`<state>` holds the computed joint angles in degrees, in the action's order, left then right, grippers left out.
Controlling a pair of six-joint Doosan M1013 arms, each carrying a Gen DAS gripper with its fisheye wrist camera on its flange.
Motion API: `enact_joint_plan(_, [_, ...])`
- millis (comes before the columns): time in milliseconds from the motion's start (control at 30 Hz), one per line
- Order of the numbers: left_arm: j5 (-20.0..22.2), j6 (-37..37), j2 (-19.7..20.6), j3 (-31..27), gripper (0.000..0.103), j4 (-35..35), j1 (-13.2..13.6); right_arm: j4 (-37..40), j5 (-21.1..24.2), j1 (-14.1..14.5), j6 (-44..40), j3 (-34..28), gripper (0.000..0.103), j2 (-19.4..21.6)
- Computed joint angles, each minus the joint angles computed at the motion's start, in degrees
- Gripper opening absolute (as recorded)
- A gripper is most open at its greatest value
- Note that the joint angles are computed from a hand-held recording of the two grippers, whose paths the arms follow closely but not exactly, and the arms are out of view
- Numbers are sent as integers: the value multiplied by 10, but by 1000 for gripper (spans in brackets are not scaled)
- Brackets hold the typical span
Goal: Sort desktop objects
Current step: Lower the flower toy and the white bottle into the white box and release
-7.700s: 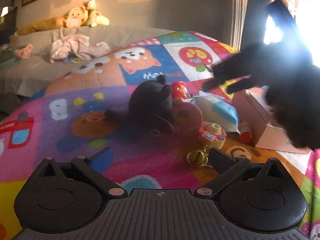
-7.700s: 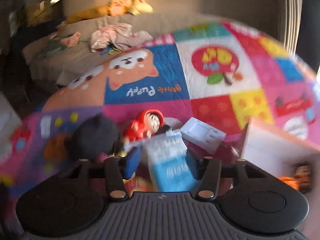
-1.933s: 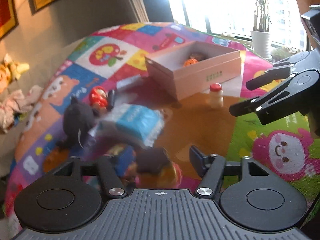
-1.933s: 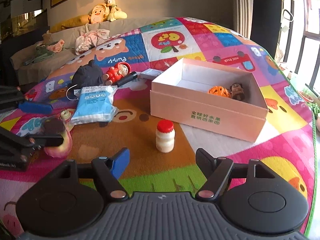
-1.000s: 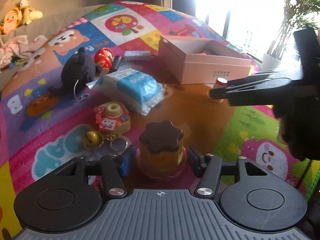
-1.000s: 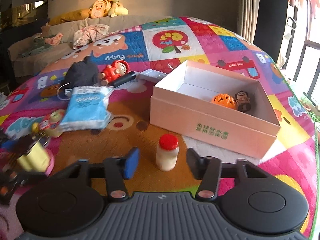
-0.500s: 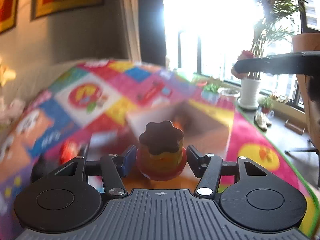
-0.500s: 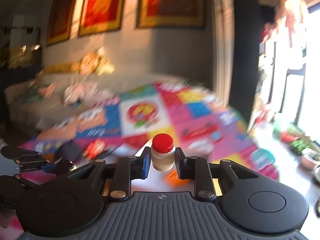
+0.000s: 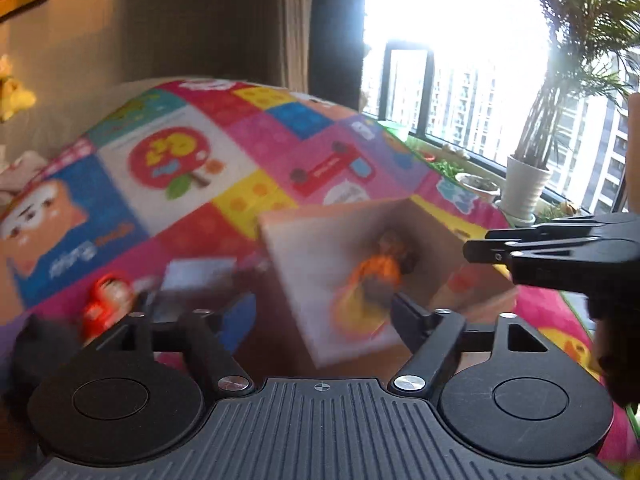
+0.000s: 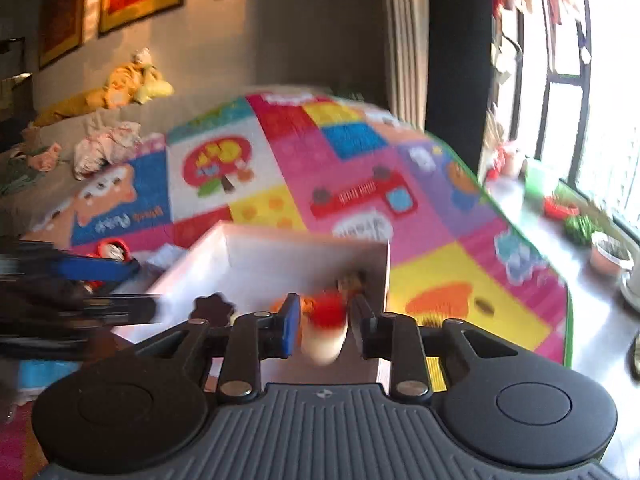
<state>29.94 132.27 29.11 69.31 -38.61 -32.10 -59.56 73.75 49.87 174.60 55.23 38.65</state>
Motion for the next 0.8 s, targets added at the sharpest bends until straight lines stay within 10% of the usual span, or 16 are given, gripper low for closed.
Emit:
enact_joint_plan(233, [-36, -18, -64, 107, 95, 61, 22, 15, -1, 20, -26, -7, 47, 15])
enact_joint_plan(800, [-83, -374, -103, 191, 98, 394, 44, 123, -77, 35, -230, -210, 63, 124])
